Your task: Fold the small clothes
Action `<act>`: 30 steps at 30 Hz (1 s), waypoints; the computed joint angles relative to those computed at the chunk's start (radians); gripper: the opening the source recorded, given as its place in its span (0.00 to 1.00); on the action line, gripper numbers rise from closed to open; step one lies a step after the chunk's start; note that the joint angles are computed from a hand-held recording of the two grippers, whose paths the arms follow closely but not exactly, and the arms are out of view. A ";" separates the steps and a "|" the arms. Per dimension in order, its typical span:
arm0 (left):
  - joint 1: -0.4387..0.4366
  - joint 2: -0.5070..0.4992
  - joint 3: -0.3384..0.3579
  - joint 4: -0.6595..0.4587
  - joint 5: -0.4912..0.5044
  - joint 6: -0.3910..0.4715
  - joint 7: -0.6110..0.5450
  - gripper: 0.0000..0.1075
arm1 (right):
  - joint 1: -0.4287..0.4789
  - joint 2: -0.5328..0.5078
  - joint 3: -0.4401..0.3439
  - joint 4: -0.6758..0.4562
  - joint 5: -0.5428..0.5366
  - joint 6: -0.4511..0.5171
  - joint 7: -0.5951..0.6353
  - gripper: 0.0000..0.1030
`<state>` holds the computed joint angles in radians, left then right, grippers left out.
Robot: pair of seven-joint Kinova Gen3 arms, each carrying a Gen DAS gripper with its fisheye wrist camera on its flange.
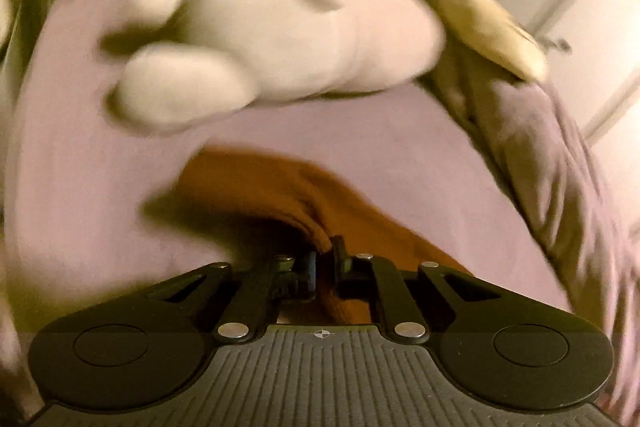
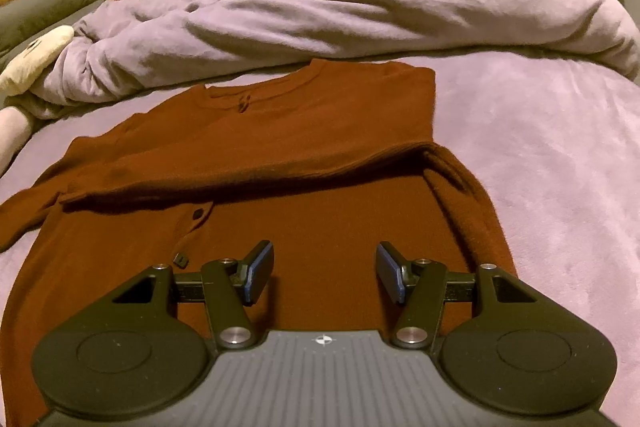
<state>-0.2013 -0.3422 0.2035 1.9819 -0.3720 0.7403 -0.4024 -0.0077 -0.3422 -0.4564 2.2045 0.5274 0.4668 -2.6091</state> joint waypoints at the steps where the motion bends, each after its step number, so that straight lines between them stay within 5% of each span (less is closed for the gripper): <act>1: 0.000 0.003 0.046 -0.022 -0.041 0.011 -0.013 0.08 | 0.002 -0.002 0.001 0.002 -0.001 -0.003 -0.002 0.55; 10: 0.191 0.180 0.397 -0.216 -0.368 0.065 -0.055 0.13 | 0.003 -0.020 0.017 0.027 -0.045 -0.028 0.019 0.55; 12: 0.249 0.242 0.425 -0.233 -0.369 0.057 -0.067 0.33 | 0.011 -0.030 0.013 0.030 -0.049 -0.032 0.030 0.55; 13: 0.283 0.266 0.425 -0.238 -0.365 0.070 -0.069 0.59 | 0.013 -0.033 0.014 0.031 -0.053 -0.032 0.039 0.55; 14: 0.302 0.287 0.443 -0.240 -0.374 0.090 -0.055 0.64 | 0.012 -0.033 0.021 0.029 -0.058 -0.032 0.052 0.55; 26: 0.438 0.189 0.299 -0.142 -0.240 0.340 0.076 0.69 | 0.029 0.038 -0.070 -0.020 -0.045 -0.076 0.089 0.55; 30: 0.471 0.164 0.234 -0.119 -0.233 0.347 0.100 0.72 | 0.006 0.111 -0.107 -0.083 0.029 -0.121 0.044 0.55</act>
<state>0.2693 -0.1786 0.4374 1.8629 -0.6049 1.0871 -0.3028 -0.0017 -0.2313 -0.5635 2.1214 0.5568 0.3460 -2.5652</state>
